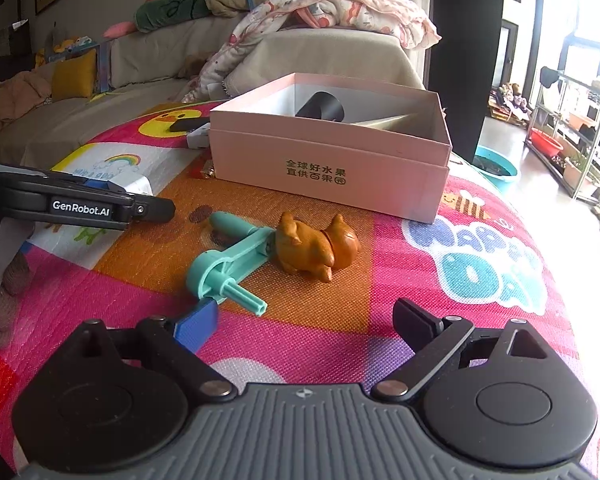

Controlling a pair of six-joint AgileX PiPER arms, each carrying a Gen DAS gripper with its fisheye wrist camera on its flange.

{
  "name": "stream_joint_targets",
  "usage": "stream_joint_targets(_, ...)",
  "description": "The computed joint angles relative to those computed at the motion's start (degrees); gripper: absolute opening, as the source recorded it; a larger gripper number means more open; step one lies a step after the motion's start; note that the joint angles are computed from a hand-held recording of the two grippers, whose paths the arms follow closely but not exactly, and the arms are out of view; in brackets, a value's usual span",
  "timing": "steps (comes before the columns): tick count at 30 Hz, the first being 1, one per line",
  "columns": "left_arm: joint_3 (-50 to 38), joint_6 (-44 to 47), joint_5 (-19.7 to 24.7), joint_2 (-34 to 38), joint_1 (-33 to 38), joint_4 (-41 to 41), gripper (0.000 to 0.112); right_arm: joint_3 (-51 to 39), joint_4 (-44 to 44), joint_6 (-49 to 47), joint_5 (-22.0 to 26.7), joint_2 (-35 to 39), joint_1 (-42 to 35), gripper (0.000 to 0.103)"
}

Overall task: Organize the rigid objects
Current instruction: 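Grasp the teal plastic crank with the right tool while the left tool holds the charger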

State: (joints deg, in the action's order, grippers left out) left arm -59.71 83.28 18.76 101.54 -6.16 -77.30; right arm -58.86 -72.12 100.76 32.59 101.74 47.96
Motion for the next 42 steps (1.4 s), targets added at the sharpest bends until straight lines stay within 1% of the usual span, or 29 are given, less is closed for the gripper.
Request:
stream_joint_targets(2, 0.6, 0.1, 1.5, -0.6, 1.0, 0.5, 0.065, -0.2, -0.9, 0.4, -1.7, 0.0, 0.2, 0.094)
stream_joint_targets(3, 1.2, 1.0, 2.2, -1.0, 1.6, 0.1, 0.065, -0.7, -0.2, -0.8, -3.0, 0.2, 0.0, 0.091)
stream_joint_targets(5, 2.6, 3.5, 2.8, -1.9, 2.5, -1.4, 0.065, -2.9, 3.1, -5.7, -5.1, 1.3, -0.4, 0.089)
stream_joint_targets(7, 4.2, 7.2, 3.9, -2.7, 3.6, -4.1, 0.065, -5.3, 5.8, -10.5, -6.0, 2.6, -0.7, 0.089)
stream_joint_targets(10, 4.7, 8.7, 5.9, -2.7, 5.0, -6.1, 0.066, -9.3, 11.1, -19.2, -8.6, 5.1, -2.9, 0.090)
stream_joint_targets(13, 5.0, 9.9, 6.1, -2.7, 5.1, -7.7, 0.066, -14.0, 15.0, -23.1, -8.2, 8.0, -5.2, 0.090)
stream_joint_targets(16, 5.3, 10.9, 6.3, -2.7, 5.2, -8.9, 0.066, -17.6, 14.7, -22.0, -7.1, 10.6, -6.1, 0.088)
stream_joint_targets(17, 5.4, 11.0, 6.5, -2.7, 5.4, -9.1, 0.066, -18.4, 13.8, -21.4, -6.4, 11.3, -5.8, 0.083)
stream_joint_targets(18, 5.5, 11.1, 6.7, -2.7, 5.4, -9.3, 0.066, -19.1, 13.2, -21.7, -5.8, 11.8, -5.5, 0.074)
stream_joint_targets(21, 5.5, 11.2, 7.1, -2.7, 5.7, -9.7, 0.066, -18.8, 11.1, -21.1, -6.5, 11.6, -4.7, 0.055)
stream_joint_targets(23, 5.5, 11.2, 7.0, -2.7, 5.6, -9.7, 0.066, -17.6, 9.1, -20.2, -7.2, 11.0, -4.3, 0.045)
stream_joint_targets(24, 5.5, 11.3, 6.9, -2.7, 5.6, -9.7, 0.066, -16.8, 8.3, -19.9, -7.6, 10.5, -4.2, 0.043)
stream_joint_targets(26, 5.5, 11.3, 6.9, -2.7, 5.6, -9.7, 0.066, -14.1, 5.1, -18.2, -8.9, 8.9, -3.7, 0.043)
stream_joint_targets(28, 5.5, 11.2, 6.9, -2.7, 5.6, -9.7, 0.066, -10.8, 4.0, -19.4, -10.6, 6.6, -3.4, 0.046)
stream_joint_targets(29, 5.5, 11.2, 6.9, -2.7, 5.6, -9.7, 0.066, -9.2, 2.7, -19.0, -9.7, 5.5, -2.7, 0.058)
stream_joint_targets(30, 5.5, 11.2, 6.8, -2.7, 5.5, -9.7, 0.066, -7.7, 1.6, -18.8, -7.9, 4.4, -1.7, 0.074)
stream_joint_targets(31, 5.5, 11.3, 6.8, -2.7, 5.5, -9.7, 0.066, -6.0, -0.4, -17.5, -5.5, 3.4, -0.5, 0.077)
stream_joint_targets(33, 5.6, 11.4, 6.6, -2.8, 5.4, -9.7, 0.066, -2.2, -4.0, -14.8, -1.9, 1.3, 1.3, 0.078)
stream_joint_targets(35, 5.6, 11.4, 6.4, -2.8, 5.4, -9.7, 0.066, 0.5, -4.8, -14.7, 1.3, -0.6, 2.1, 0.078)
stream_joint_targets(37, 5.6, 11.4, 6.0, -2.8, 5.1, -9.6, 0.066, 1.8, -4.8, -14.0, 6.2, -1.4, 3.0, 0.078)
stream_joint_targets(38, 5.6, 11.4, 5.8, -2.9, 5.0, -9.6, 0.066, 3.0, -4.7, -12.4, 6.5, -2.6, 2.7, 0.078)
stream_joint_targets(39, 5.6, 11.4, 5.7, -2.9, 4.9, -9.7, 0.066, 3.9, -4.0, -11.5, 4.7, -3.8, 1.8, 0.080)
stream_joint_targets(41, 5.7, 11.6, 5.3, -3.0, 4.7, -9.7, 0.066, 4.6, 1.5, -10.9, -2.2, -6.2, -1.2, 0.083)
stream_joint_targets(42, 5.8, 11.8, 4.9, -3.1, 4.5, -9.9, 0.066, 4.3, 4.7, -11.3, -4.9, -6.4, -2.4, 0.083)
